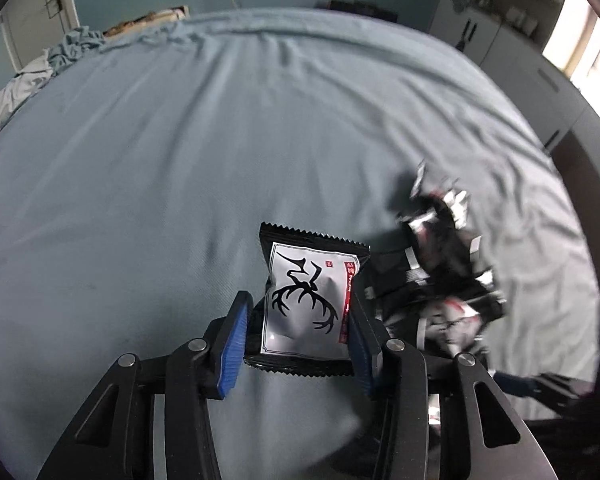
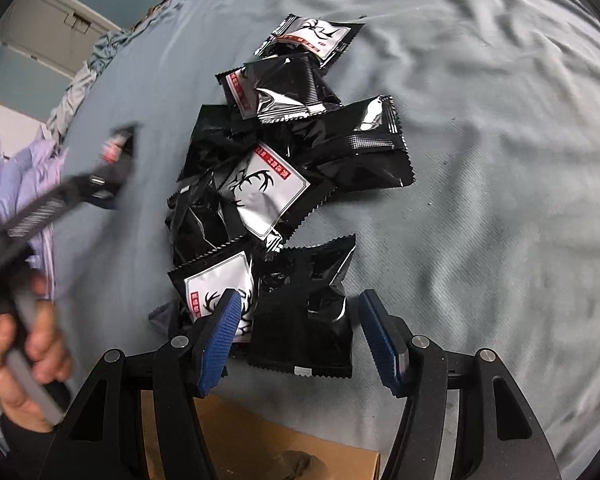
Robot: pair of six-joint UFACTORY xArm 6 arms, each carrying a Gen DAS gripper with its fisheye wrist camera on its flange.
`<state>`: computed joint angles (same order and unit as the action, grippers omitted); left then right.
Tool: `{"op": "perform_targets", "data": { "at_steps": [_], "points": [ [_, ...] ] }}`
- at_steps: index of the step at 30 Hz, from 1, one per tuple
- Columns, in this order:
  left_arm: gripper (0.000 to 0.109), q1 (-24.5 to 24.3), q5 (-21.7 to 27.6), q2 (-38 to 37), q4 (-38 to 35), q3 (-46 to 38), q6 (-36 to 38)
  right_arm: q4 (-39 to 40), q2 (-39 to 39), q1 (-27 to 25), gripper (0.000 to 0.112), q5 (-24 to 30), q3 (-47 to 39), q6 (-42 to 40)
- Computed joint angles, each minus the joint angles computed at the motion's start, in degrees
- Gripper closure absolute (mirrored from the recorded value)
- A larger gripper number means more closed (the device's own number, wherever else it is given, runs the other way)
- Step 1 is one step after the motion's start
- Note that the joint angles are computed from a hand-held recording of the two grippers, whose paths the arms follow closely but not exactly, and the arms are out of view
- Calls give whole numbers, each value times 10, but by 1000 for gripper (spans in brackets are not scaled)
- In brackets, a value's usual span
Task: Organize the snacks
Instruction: 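Grasp a black packet with the right tool while the left tool holds the white packet, then open the left tool over the box while the right tool lowers the black packet in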
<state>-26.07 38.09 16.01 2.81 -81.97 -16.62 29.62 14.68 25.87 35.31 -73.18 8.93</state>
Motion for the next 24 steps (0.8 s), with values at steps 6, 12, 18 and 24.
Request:
{"op": "perform_targets", "data": {
  "at_steps": [6, 12, 18, 24],
  "points": [
    [64, -7, -63, -99, 58, 108, -25, -70, -10, 22, 55, -19, 12, 10],
    [64, -12, -89, -170, 26, 179, 18, -106, -40, 28, 66, -65, 58, 63],
    [64, -40, -112, -272, -28, 275, 114, -96, -149, 15, 66, -145, 171, 108],
    [63, -111, -111, -358, -108, 349, 241, -142, -294, 1, 66, -193, 288, 182]
  ]
}}
